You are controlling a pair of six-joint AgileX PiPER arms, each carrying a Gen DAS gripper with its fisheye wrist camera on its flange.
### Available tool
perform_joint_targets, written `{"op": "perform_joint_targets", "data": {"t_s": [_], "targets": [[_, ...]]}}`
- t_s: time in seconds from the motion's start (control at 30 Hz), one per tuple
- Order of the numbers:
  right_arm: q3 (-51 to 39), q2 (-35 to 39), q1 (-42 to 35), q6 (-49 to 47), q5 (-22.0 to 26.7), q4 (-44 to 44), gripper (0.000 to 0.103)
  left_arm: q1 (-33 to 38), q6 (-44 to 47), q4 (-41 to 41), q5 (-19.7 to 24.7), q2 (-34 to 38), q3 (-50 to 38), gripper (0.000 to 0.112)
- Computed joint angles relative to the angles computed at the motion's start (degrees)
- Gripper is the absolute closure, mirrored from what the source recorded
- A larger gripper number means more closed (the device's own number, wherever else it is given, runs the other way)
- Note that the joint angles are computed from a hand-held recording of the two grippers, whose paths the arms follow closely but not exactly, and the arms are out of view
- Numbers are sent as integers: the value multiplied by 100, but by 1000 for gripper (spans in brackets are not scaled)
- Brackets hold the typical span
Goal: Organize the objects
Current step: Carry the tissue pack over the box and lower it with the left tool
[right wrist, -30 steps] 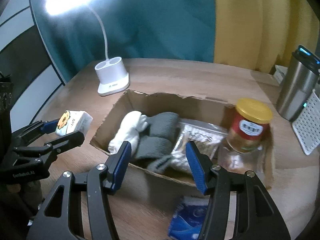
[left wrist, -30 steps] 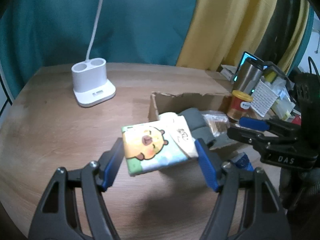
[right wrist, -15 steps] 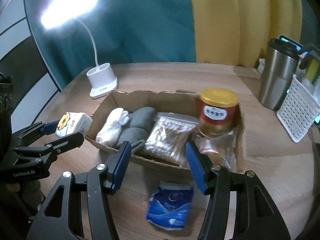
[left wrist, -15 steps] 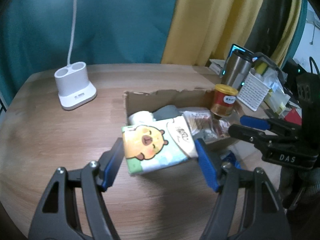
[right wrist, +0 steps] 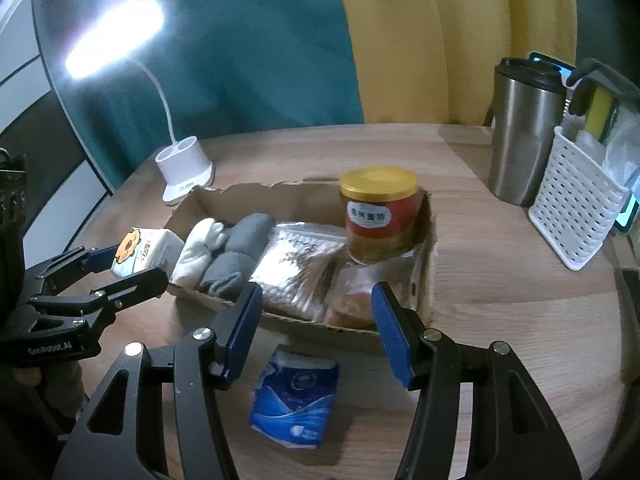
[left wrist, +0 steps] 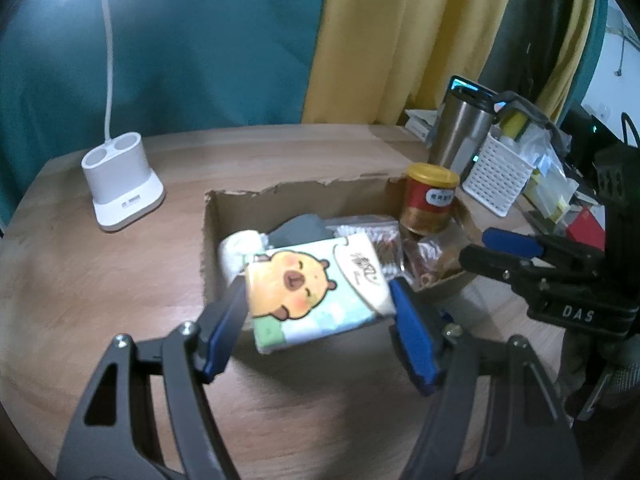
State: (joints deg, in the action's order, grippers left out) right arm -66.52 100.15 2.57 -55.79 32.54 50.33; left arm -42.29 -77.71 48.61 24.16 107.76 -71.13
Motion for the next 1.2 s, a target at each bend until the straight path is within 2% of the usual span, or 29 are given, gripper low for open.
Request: {"op": "perform_joint_targets", "data": {"t_s": [0.9, 1.2], "targets": [[-760, 644, -460, -203, 501, 114, 43, 120, 1711, -1452, 333, 1039, -1550, 41], [-864, 649, -461, -319, 360, -4, 43, 154, 2206, -1800, 580, 1481, -2306, 41]]}}
